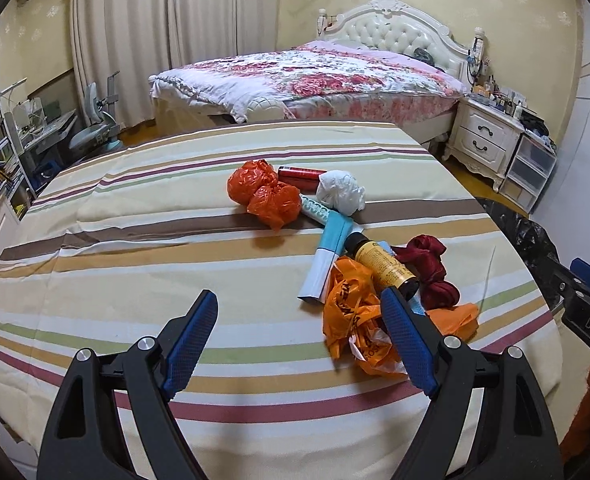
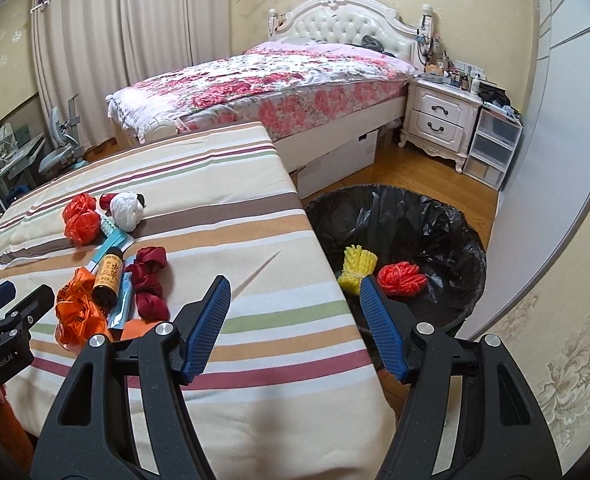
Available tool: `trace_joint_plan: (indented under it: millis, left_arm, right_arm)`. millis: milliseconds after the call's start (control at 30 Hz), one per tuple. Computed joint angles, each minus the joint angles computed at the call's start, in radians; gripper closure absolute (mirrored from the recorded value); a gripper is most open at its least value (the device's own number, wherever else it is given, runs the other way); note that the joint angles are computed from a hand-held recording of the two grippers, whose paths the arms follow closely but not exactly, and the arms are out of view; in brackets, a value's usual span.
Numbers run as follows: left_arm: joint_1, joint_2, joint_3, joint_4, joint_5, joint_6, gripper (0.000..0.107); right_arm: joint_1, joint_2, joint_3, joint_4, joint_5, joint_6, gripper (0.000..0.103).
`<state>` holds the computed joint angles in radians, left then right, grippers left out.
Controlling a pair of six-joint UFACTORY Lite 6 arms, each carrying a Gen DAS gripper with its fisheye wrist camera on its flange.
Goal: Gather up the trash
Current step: 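Move the left tool back to the bed and grasp the orange plastic bag, then grasp the dark red ribbon with the right tool while the left tool holds the orange bag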
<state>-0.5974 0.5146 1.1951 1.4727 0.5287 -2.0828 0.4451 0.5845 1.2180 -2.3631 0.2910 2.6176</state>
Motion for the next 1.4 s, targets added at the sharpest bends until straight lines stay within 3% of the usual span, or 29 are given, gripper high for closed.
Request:
trace_joint_plan:
  millis: [400, 433, 600, 867, 1067, 1400]
  left_arm:
    - [-0.027, 0.095, 0.051, 0.007, -0.019, 0.008, 0.027]
    - [-0.026, 0.097, 0.045, 0.020, -0.022, -0.006, 0.029]
    - [0.002, 0.086, 0.004, 0.080, -0.106, -0.061, 0.065]
    - [-0.022, 0.015, -0.089, 0.194, -0.055, -0.174, 0.073]
    - [-0.016, -0.069, -0.169, 0.238, 0.008, -0.238, 0.073]
    - [0.064, -0.142, -0.279, 0.303, 0.027, -0.320, 0.073]
  right_arm:
    - [-0.017, 0.016, -0.029, -0.123, 0.007, 0.137, 0.037]
    - [-0.018, 0.018, -0.030, -0.132, 0.007, 0.147, 0.037]
    - [-0.018, 0.029, -0.026, -0.149, 0.005, 0.165, 0.037]
    - [0.007, 0.041, -0.009, -0.096, 0.006, 0.109, 0.037]
    - [0.035, 0.053, 0.028, -0.028, 0.000, 0.029, 0.037]
    - [0.079, 0.131, 0.159, 0.046, -0.059, -0.062, 0.037]
